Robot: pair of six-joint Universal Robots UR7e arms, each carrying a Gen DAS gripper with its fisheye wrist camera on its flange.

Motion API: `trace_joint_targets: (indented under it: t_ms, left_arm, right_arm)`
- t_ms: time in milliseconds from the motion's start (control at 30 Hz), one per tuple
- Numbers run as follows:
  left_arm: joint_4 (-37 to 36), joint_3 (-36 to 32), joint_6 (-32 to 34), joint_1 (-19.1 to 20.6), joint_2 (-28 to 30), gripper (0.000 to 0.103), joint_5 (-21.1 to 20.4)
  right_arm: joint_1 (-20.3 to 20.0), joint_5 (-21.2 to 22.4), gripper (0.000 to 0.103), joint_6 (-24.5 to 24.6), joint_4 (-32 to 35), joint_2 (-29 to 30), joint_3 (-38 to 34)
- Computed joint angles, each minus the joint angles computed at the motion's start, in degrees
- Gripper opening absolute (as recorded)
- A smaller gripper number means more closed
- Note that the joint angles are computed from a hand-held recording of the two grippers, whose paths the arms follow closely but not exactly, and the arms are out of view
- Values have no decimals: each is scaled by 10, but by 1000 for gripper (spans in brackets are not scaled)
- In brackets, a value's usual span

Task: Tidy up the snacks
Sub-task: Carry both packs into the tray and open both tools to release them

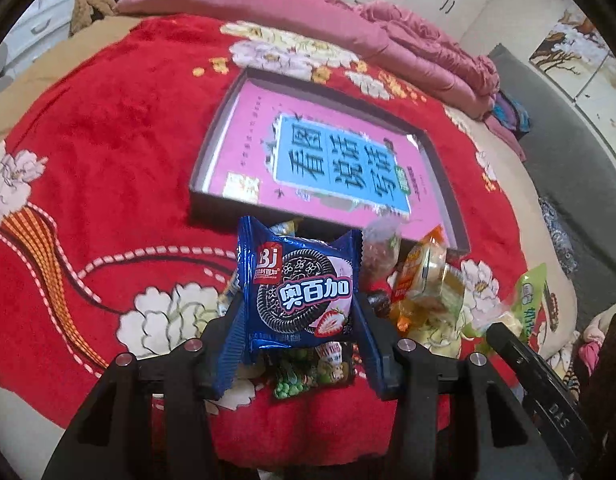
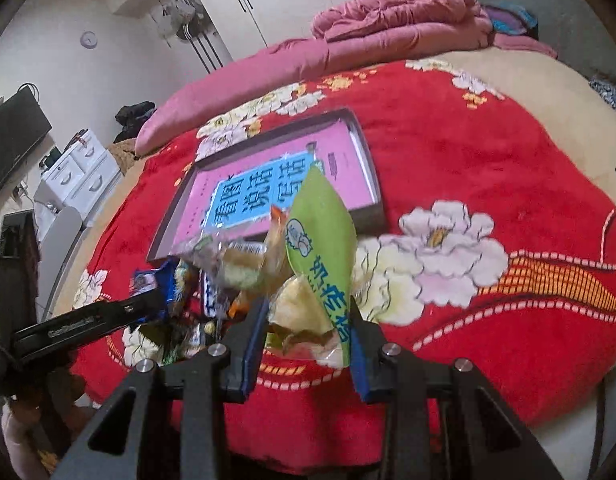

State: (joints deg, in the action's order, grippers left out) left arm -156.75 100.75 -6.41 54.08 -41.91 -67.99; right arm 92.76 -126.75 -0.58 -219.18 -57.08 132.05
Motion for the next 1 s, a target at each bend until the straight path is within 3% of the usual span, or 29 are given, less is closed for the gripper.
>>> trace_joint_targets:
  t_ms: [467,1000]
  left_arm:
    - [-36,-45,10,6,25,52,14]
    - [19,-163,41,31,98,52,23]
  right_arm:
    - [-27,16,37,-75,-51,8,-47]
    - [-75,59,37,-85,35,26,-141]
